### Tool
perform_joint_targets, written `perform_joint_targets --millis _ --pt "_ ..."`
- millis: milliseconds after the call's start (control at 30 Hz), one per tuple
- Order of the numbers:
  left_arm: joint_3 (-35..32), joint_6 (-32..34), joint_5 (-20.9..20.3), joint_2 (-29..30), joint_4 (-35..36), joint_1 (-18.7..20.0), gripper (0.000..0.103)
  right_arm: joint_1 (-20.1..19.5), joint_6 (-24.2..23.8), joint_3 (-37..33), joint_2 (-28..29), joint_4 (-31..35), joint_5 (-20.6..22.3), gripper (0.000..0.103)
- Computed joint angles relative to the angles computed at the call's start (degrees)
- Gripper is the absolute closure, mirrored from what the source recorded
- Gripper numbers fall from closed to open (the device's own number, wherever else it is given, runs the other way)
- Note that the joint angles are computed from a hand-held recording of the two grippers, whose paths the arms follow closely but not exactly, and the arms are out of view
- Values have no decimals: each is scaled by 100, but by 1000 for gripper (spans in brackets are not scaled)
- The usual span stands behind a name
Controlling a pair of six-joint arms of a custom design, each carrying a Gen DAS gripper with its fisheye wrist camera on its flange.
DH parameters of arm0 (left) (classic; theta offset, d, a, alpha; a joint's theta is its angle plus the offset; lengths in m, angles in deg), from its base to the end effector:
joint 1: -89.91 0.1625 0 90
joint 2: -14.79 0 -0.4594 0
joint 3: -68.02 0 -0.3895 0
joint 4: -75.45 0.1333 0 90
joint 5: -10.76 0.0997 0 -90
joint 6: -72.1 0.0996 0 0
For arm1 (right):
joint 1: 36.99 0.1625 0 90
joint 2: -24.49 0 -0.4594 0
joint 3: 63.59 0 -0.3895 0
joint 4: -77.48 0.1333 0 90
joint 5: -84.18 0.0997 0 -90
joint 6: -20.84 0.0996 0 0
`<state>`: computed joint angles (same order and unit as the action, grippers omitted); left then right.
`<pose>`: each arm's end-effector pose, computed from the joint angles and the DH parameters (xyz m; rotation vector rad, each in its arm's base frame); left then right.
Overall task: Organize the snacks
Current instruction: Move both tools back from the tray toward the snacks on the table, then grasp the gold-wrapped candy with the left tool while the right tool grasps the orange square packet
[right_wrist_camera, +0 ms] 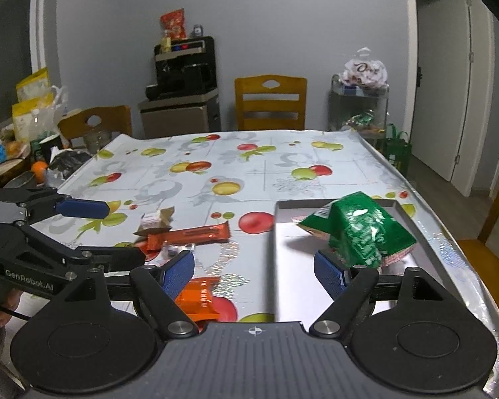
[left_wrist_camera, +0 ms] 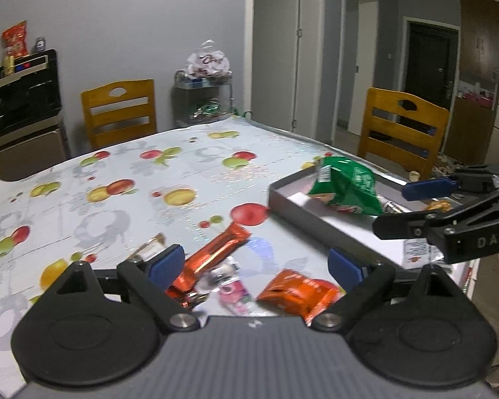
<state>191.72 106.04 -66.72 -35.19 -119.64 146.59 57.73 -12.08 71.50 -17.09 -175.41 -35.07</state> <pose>-0.1674 -0.5366 0.1093 1.4887 2.3948 -0.7898 0.1202 -0.4278 0.1413 0.3147 -2.0853 1.2613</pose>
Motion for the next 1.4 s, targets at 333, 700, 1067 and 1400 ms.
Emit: perform_joint_targets --millis 333,700,1067,1400 --pt "-7 55 377 -54 -207 170 9 115 112 -255 95 458 33 23" --pt "-125 -91 751 -5 -222 491 9 36 263 -385 320 841 35 23" --pt "-271 -111 959 335 -256 610 9 -16 162 -689 645 960 -49 23" --pt "-835 -50 987 926 -177 566 9 -72 226 -840 731 1100 -30 23"
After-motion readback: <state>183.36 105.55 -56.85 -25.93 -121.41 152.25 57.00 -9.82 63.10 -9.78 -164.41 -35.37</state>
